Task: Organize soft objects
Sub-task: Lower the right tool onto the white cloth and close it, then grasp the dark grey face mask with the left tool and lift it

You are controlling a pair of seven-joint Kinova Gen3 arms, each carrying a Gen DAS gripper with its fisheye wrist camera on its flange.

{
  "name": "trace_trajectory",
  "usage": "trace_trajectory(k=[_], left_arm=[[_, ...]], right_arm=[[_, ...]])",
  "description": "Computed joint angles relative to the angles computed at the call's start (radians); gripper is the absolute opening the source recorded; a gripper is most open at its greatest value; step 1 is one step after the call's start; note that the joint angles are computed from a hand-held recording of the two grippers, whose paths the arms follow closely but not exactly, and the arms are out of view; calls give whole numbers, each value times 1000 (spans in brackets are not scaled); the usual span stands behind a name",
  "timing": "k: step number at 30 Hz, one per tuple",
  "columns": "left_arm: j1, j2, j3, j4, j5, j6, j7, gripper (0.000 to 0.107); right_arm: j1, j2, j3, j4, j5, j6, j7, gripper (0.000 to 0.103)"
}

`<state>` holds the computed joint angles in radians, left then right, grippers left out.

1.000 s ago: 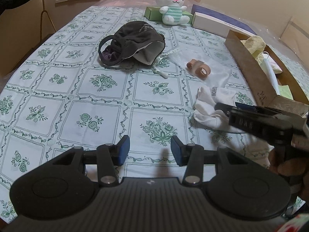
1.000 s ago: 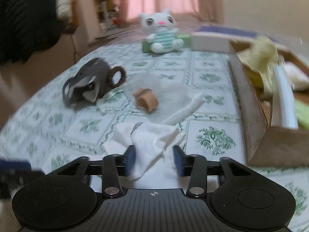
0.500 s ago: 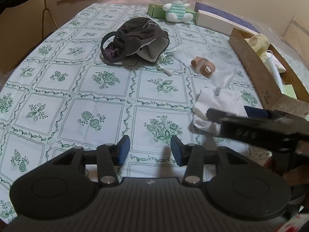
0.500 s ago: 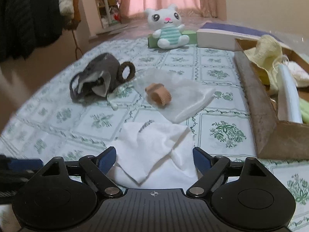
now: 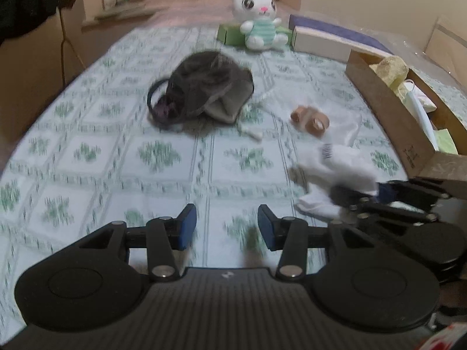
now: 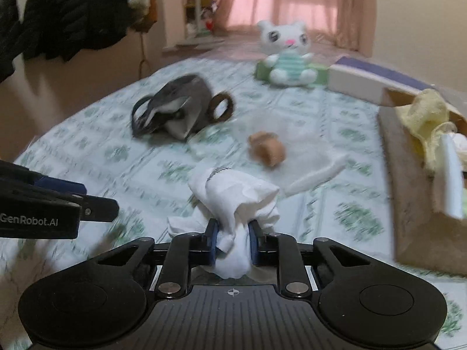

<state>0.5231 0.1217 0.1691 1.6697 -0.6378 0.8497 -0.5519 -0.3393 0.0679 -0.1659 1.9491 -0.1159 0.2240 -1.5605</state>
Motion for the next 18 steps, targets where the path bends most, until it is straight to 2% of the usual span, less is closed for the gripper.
trace_trajectory(k=[6, 12, 14, 18], left_arm=[[29, 60, -25, -55, -145, -13, 9, 43], [75, 153, -85, -136, -281, -19, -5, 46], [87, 181, -103, -163, -302, -26, -16, 54], [109, 243, -137, -218, -320, -34, -49, 57]], right_arm=[[15, -3, 43, -51, 38, 1, -78, 22], [83, 20, 31, -108, -42, 13, -18, 22], [102, 29, 25, -122, -65, 13, 3, 22], [127, 43, 20, -139, -103, 20, 31, 22]])
